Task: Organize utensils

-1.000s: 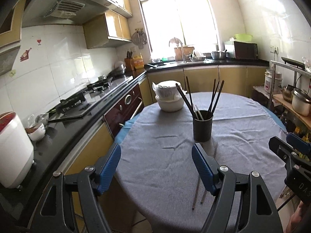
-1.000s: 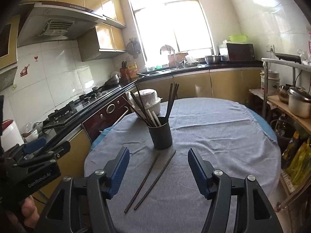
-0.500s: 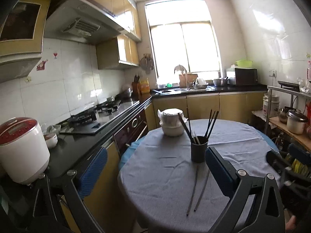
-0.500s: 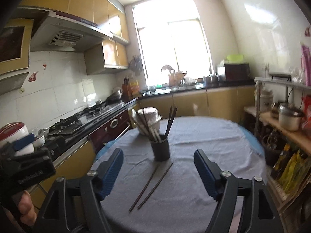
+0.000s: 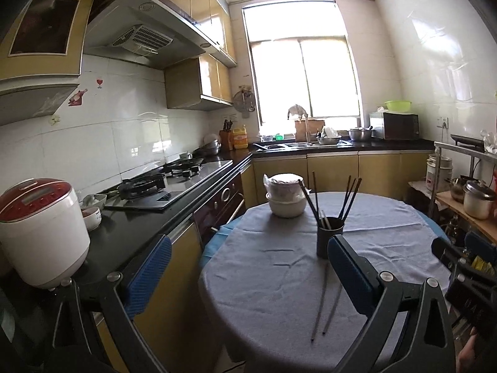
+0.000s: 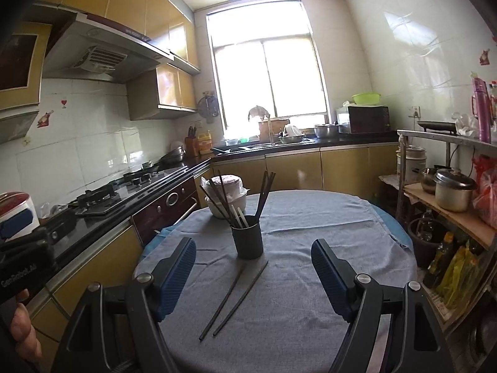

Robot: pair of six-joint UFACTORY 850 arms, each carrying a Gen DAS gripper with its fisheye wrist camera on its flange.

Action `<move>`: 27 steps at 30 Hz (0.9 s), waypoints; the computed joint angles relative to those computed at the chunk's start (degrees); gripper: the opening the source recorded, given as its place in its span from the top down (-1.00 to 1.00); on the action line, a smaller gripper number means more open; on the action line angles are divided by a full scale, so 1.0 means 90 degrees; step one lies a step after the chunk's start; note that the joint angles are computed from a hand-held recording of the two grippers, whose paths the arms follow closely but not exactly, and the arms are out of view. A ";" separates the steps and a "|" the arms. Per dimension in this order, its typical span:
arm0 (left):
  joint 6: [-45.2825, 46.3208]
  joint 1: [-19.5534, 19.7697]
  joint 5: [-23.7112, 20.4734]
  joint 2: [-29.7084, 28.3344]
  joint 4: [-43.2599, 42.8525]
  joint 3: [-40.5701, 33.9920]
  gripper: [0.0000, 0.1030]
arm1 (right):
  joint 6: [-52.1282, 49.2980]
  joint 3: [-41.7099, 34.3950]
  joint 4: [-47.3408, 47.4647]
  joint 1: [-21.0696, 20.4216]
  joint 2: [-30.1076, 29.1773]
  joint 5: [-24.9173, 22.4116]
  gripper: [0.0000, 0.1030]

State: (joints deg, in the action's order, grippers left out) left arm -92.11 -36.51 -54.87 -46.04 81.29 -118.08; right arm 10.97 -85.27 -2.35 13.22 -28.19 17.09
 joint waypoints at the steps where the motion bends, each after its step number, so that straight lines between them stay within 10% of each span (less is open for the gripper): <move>1: 0.0028 0.0005 -0.0017 0.0019 -0.0025 0.0029 -0.95 | 0.0007 -0.0031 0.0027 0.0009 -0.0016 -0.0029 -0.54; 27: -0.0535 0.0245 -0.0215 0.0687 -0.0043 0.0981 -0.95 | -0.0511 -0.0244 0.0401 0.0382 -0.0077 -0.0274 -0.54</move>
State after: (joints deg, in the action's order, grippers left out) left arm -96.92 -34.31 -56.81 -39.85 80.91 -109.25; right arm 6.37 -87.47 1.26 16.66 -28.88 14.62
